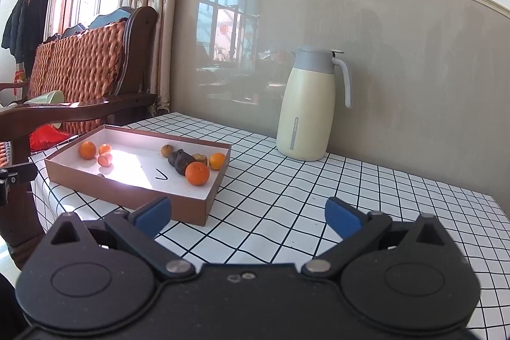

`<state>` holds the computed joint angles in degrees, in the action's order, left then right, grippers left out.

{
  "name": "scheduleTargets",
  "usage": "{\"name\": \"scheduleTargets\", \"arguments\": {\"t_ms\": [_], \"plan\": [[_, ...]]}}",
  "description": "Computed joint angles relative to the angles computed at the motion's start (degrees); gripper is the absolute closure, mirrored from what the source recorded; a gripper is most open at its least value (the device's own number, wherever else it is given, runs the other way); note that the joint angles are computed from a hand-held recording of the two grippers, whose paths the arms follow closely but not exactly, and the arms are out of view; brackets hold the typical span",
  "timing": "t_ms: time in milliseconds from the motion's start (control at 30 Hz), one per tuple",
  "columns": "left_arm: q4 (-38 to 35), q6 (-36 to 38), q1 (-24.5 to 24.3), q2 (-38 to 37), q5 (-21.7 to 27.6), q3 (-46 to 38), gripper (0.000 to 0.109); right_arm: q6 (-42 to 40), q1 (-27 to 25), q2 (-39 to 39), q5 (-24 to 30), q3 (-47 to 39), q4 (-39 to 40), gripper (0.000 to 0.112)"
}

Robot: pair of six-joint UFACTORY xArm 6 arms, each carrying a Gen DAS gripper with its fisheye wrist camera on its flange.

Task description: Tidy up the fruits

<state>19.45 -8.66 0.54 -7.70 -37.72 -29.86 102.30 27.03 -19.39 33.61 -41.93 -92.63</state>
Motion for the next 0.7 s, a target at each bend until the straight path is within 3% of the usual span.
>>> {"name": "scheduleTargets", "arguments": {"t_ms": [200, 700], "plan": [[-4.3, 1.7, -1.1, -0.2, 0.4, 0.3, 0.006, -0.1, -0.1, 0.0, -0.1, 0.0, 0.0, 0.015], [-1.2, -0.5, 0.2, 0.5, -0.6, -0.1, 0.006, -0.1, -0.1, 0.0, -0.1, 0.0, -0.1, 0.015]]}}
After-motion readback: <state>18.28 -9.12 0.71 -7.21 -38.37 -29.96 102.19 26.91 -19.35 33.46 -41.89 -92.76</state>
